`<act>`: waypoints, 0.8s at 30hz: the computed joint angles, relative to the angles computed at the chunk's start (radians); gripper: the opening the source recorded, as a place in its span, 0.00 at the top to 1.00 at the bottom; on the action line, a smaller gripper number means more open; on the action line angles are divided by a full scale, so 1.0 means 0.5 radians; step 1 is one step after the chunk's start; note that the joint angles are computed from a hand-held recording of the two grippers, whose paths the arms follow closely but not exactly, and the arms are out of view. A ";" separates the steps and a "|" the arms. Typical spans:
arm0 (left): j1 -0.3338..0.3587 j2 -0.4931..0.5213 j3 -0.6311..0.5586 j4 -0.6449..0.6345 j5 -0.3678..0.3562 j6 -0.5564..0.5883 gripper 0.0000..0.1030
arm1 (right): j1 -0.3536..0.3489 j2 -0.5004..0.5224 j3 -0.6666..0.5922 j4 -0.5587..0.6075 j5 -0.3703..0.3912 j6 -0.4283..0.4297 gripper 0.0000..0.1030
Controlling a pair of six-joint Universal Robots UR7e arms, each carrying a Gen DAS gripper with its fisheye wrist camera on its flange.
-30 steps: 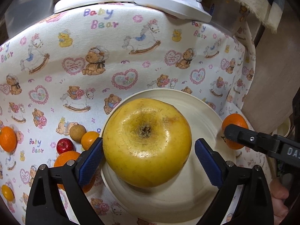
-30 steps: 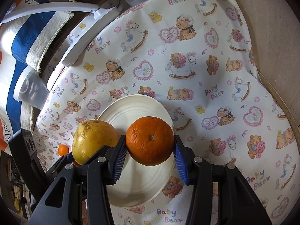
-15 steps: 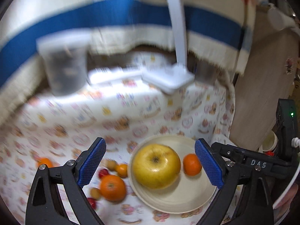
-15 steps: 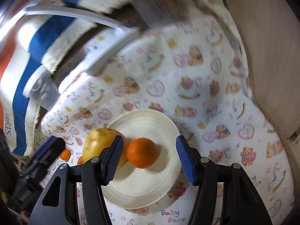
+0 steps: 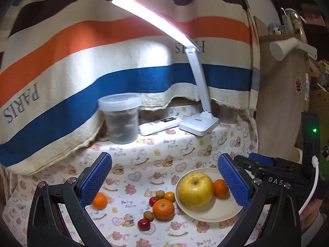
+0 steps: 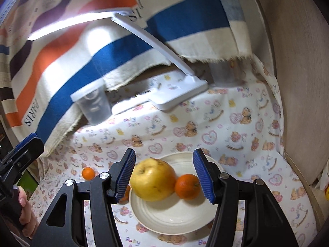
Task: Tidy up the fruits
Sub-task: 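Set the orange on the plate beside the pear and open the right gripper, then grasp the small yellow tangerine on the cloth with the left gripper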
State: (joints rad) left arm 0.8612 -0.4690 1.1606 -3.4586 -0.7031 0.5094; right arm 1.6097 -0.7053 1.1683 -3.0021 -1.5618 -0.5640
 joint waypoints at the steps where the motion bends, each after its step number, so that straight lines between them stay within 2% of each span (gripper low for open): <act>1: -0.001 -0.017 0.038 -0.042 0.007 0.010 0.01 | 0.000 -0.006 0.020 -0.031 0.017 -0.007 0.38; 5: 0.001 -0.038 0.138 -0.258 0.078 0.141 0.01 | 0.003 -0.026 0.102 -0.160 0.087 -0.052 0.35; 8: 0.010 -0.080 0.235 -0.344 0.110 0.127 0.01 | 0.005 -0.021 0.135 -0.249 0.101 -0.076 0.32; 13: 0.027 -0.114 0.329 -0.497 0.132 0.173 0.01 | -0.002 -0.017 0.142 -0.244 0.125 -0.078 0.30; 14: 0.033 -0.121 0.340 -0.502 0.141 0.171 0.01 | -0.004 -0.014 0.140 -0.239 0.128 -0.077 0.26; 18: 0.062 -0.154 0.399 -0.522 0.148 0.150 0.01 | -0.004 -0.001 0.139 -0.239 0.121 -0.094 0.25; 20: 0.081 -0.165 0.423 -0.535 0.148 0.140 0.01 | -0.002 0.009 0.140 -0.244 0.117 -0.105 0.19; 22: 0.100 -0.173 0.441 -0.534 0.159 0.107 0.01 | -0.004 0.022 0.145 -0.265 0.123 -0.116 0.17; 24: 0.113 -0.182 0.438 -0.435 0.234 0.030 0.01 | -0.001 0.036 0.145 -0.281 0.106 -0.132 0.16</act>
